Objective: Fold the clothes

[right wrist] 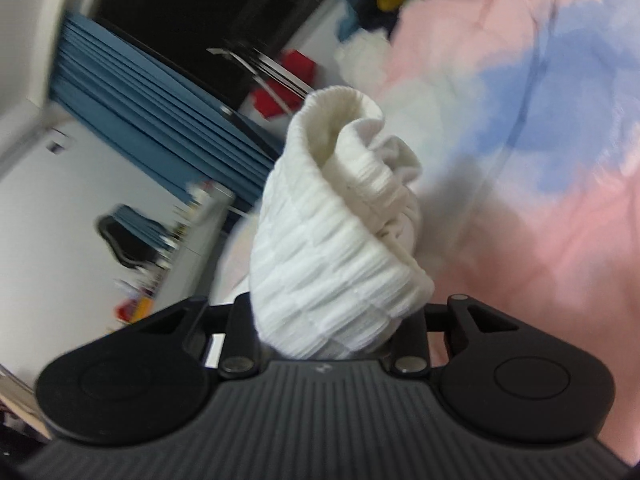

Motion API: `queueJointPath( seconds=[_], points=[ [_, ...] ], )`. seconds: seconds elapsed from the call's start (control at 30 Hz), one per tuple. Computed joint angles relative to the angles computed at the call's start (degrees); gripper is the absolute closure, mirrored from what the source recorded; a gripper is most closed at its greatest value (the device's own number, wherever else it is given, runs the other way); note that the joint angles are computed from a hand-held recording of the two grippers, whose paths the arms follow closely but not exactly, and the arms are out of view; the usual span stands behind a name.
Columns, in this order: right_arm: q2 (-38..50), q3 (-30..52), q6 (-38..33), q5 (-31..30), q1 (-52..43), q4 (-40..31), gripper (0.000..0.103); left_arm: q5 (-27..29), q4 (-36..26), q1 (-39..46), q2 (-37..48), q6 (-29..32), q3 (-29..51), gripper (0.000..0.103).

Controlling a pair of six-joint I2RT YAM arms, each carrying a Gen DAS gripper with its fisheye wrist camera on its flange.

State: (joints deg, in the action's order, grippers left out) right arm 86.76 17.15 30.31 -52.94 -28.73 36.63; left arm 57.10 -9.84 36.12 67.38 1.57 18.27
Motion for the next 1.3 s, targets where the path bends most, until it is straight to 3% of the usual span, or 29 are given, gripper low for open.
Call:
queueJointPath(
  seconds=[0.07, 0.13, 0.23, 0.33, 0.47, 0.57, 0.67, 0.87, 1.0, 1.13, 1.23, 1.3],
  points=[
    [-1.58, 0.71, 3.04, -3.18, -1.84, 1.51, 0.069, 0.71, -4.00, -0.81, -5.12, -1.57, 0.93, 0.063],
    [-2.92, 1.23, 6.17, -5.86, -4.06, 3.41, 0.069, -0.72, -4.44, -4.91, -10.35, -7.34, 2.08, 0.063],
    [-2.45, 3.02, 10.69, -9.28, -8.37, 7.05, 0.069, -6.12, 0.98, -14.80, -14.53, -17.46, 3.86, 0.063],
    [0.45, 5.28, 17.57, -12.31, -13.16, 14.92, 0.069, -14.86, 10.33, -28.10, -11.40, -28.06, 7.83, 0.063],
    [8.84, 10.45, 27.05, -12.29, -18.32, 28.29, 0.069, -26.87, 18.79, -45.08, 2.69, -33.95, 19.04, 0.063],
    [15.79, 16.66, 30.49, -10.05, -21.10, 32.35, 0.069, -32.29, 24.37, -54.25, 17.08, -35.29, 29.63, 0.063],
    [24.12, 24.12, 31.94, -6.94, -23.57, 34.53, 0.069, -34.88, 26.24, -60.59, 31.36, -35.60, 43.12, 0.063],
    [41.78, 32.22, 33.18, 3.71, -27.83, 46.83, 0.069, -35.45, 28.58, -69.33, 59.84, -35.61, 71.04, 0.063],
    [50.72, 35.73, 28.27, 11.73, -28.42, 46.11, 0.069, -35.28, 22.00, -72.57, 76.81, -33.46, 90.85, 0.063],
    [54.65, 39.80, 22.69, 17.10, -27.17, 29.26, 0.068, -39.19, 5.31, -74.81, 90.91, -29.55, 111.15, 0.061],
    [56.42, 40.15, 17.76, 20.96, -25.69, 25.89, 0.065, -38.48, 7.42, -74.36, 92.94, -29.31, 110.57, 0.057],
    [56.48, 40.72, 19.90, 20.88, -25.67, 25.19, 0.062, -37.87, 8.09, -74.25, 92.17, -29.49, 108.82, 0.054]
  ],
)
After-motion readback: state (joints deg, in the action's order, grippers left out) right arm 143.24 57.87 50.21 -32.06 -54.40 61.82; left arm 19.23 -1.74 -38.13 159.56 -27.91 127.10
